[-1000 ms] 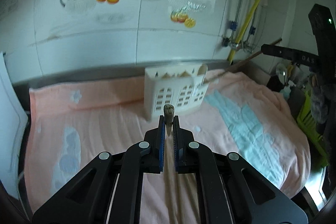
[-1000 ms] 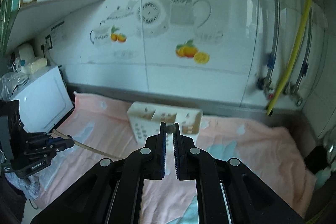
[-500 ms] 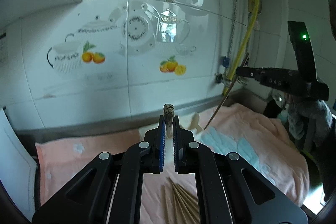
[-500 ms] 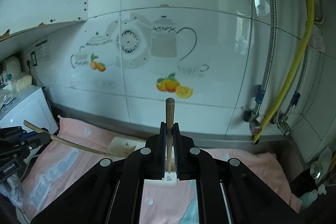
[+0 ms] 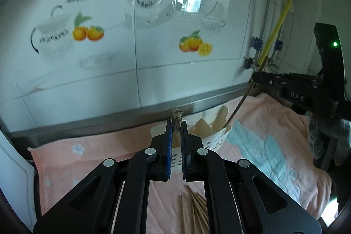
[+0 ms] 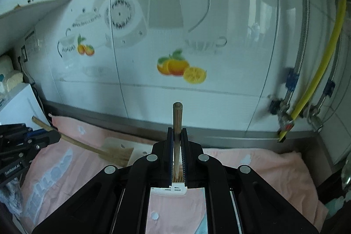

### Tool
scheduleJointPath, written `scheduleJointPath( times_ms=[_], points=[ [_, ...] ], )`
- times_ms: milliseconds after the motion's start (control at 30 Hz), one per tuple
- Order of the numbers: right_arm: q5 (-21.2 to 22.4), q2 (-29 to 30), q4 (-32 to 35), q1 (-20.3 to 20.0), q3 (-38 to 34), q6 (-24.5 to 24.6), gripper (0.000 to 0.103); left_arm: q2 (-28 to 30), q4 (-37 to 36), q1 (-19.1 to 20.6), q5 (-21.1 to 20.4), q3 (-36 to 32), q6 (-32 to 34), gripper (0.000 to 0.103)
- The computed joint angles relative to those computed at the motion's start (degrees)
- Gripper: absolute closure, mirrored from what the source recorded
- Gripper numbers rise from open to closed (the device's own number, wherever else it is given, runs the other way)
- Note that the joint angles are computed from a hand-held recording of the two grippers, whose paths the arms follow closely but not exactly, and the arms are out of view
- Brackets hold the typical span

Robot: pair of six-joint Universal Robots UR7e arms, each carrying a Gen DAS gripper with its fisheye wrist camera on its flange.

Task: Organize utensils
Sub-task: 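Lift the left gripper's chopstick into the white holder while the right gripper drops its own, then close the left gripper on another chopstick while the right gripper grasps one too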

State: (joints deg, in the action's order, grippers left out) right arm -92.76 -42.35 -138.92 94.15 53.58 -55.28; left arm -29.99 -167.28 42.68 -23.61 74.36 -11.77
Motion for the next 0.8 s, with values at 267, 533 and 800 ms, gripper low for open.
scheduleJointPath(
  times_ms=[267, 533, 800],
  points=[
    [0.89, -1.16, -1.87, -1.00, 2.68, -0.49, 0.083, 0.10, -2.06, 0.22, -0.13, 1.09, -0.13, 0.095],
    [5.25, -8.04, -10.91, -2.21, 13.73, -3.71, 0.040, -0.64, -8.89, -2.10, 1.76, 4.65, 2.50, 0.079],
    [11.39, -16.98, -20.77, -4.54, 28.58, -7.13, 0.012, -3.28, -11.03, -4.78, 3.24, 14.11, -3.52, 0.076]
  ],
)
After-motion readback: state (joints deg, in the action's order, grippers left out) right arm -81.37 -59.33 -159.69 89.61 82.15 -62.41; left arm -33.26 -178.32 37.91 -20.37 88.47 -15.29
